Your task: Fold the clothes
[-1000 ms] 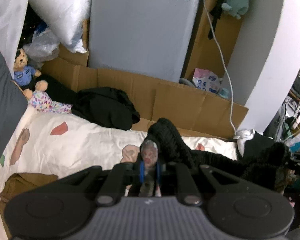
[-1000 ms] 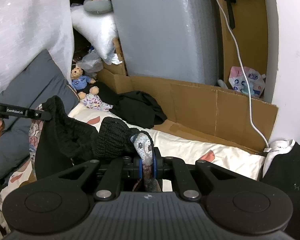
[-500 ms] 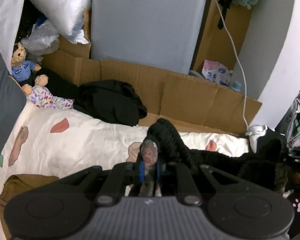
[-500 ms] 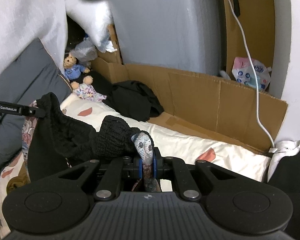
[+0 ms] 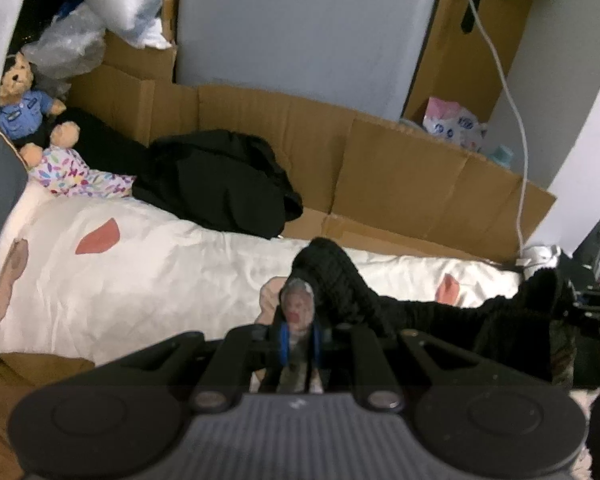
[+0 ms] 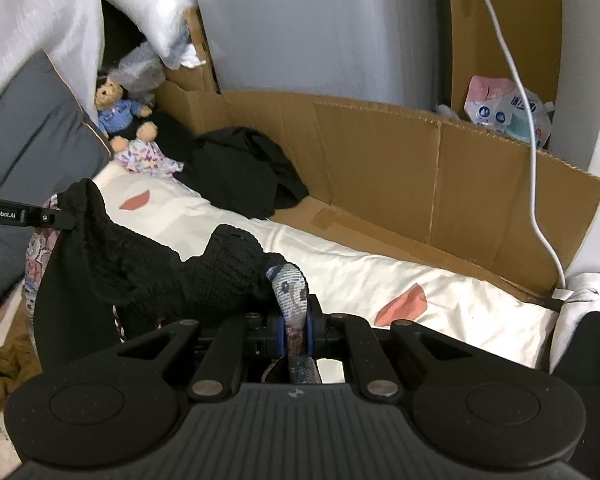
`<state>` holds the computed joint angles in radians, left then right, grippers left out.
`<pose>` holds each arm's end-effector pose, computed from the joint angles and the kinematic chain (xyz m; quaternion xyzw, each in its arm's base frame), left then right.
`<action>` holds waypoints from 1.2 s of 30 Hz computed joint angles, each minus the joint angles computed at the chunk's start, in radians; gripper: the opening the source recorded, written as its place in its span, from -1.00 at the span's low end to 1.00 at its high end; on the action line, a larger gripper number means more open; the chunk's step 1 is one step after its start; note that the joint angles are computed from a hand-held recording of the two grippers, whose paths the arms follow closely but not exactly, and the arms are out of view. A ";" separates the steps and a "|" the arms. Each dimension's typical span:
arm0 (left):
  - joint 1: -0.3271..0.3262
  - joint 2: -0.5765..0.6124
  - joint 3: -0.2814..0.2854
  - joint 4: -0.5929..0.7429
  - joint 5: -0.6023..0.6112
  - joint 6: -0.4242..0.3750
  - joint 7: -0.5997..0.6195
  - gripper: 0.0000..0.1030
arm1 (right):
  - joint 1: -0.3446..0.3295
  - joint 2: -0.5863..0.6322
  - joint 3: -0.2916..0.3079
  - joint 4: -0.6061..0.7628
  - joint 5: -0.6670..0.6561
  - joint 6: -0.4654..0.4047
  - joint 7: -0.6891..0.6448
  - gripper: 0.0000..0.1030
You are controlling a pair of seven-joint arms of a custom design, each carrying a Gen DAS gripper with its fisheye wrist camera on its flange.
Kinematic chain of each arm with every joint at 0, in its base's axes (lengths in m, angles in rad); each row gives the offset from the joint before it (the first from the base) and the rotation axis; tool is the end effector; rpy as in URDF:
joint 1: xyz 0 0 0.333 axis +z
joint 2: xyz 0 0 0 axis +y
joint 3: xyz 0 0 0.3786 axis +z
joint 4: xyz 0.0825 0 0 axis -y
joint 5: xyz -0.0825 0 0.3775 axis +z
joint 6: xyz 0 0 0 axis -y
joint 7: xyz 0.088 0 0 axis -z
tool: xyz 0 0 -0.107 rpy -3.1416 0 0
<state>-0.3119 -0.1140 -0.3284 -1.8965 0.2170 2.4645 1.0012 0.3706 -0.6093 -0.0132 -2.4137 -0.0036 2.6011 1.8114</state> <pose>0.4443 -0.3463 0.6886 -0.5926 0.7273 -0.3034 0.1667 0.3522 0.1298 0.6717 -0.6891 0.6121 -0.1791 0.3441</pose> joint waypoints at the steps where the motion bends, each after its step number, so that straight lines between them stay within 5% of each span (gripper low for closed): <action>1: 0.001 0.012 0.001 0.000 0.001 0.005 0.005 -0.76 | 0.000 0.013 -0.004 -0.003 0.000 0.009 -0.004 -0.79; 11: 0.007 0.106 0.053 -0.027 -0.022 0.062 0.046 -0.76 | -0.060 0.192 0.006 -0.008 -0.029 0.154 0.028 -0.80; 23: -0.016 0.211 0.091 -0.014 0.028 0.077 0.041 -0.69 | -0.057 0.352 -0.022 0.013 0.021 0.183 -0.029 -0.77; 29: -0.046 0.232 0.112 -0.030 0.105 0.069 -0.057 -0.30 | -0.078 0.371 -0.012 -0.002 0.072 0.181 -0.023 -0.03; 36: -0.032 0.219 0.124 -0.063 0.105 0.138 -0.121 -0.11 | -0.040 0.354 -0.053 -0.032 0.209 0.243 -0.130 0.18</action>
